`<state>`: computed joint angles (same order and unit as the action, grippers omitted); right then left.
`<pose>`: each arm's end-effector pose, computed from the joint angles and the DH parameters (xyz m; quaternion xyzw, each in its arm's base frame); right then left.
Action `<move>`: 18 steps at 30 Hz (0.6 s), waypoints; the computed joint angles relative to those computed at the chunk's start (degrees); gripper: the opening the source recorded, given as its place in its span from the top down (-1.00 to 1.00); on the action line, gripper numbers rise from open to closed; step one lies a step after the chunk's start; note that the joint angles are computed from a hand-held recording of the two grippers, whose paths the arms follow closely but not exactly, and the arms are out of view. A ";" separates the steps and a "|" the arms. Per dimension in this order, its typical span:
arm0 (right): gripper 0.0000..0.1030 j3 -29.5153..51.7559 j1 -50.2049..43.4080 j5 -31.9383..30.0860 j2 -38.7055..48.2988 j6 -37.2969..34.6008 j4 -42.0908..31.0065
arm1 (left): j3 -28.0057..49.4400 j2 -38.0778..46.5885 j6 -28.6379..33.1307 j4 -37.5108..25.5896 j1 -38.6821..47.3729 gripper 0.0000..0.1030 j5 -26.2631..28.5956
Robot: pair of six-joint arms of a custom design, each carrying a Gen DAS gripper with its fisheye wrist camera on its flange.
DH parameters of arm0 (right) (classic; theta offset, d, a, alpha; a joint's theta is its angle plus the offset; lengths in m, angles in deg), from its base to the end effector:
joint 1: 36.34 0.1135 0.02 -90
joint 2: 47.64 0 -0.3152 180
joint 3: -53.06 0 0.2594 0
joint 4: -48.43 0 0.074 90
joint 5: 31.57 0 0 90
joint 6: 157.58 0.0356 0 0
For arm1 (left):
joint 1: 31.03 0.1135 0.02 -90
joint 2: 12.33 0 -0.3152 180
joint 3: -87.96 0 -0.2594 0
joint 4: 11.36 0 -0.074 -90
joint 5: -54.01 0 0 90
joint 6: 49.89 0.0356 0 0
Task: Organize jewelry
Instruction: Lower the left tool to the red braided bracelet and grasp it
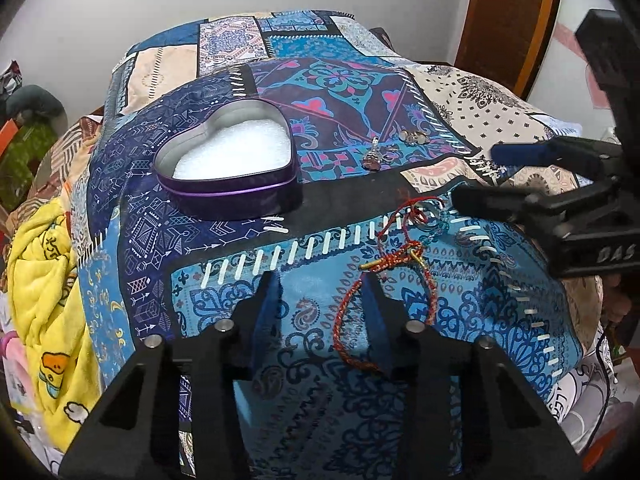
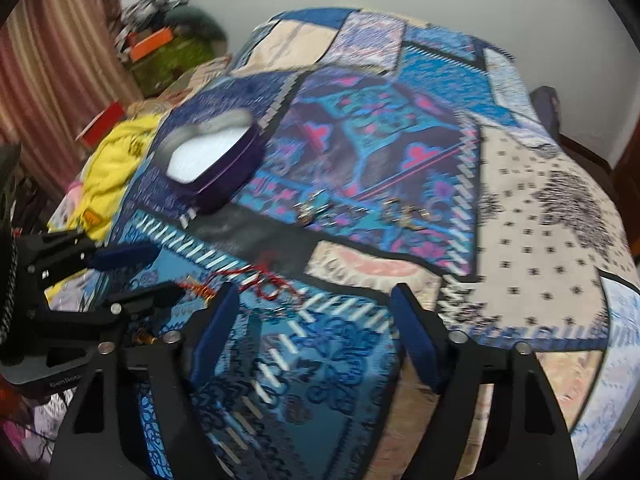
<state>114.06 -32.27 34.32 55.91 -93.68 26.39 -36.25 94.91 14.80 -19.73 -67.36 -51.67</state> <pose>0.3288 0.0380 0.1483 -0.2926 0.9092 0.1589 0.2500 0.2712 -0.1875 0.1181 0.0565 0.9555 -0.0190 0.2890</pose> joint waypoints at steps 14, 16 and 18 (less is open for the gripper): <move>0.61 -1.23 2.82 5.59 1.41 -1.34 3.70 | -3.43 -1.52 -0.32 4.02 1.90 0.95 2.98; 0.84 -0.73 2.45 5.27 1.39 -0.65 2.88 | -3.73 -1.88 -1.24 4.48 2.42 0.97 3.94; 0.87 0.44 1.64 4.13 1.61 -0.20 1.12 | -4.15 -2.29 -2.06 5.07 2.68 0.98 4.30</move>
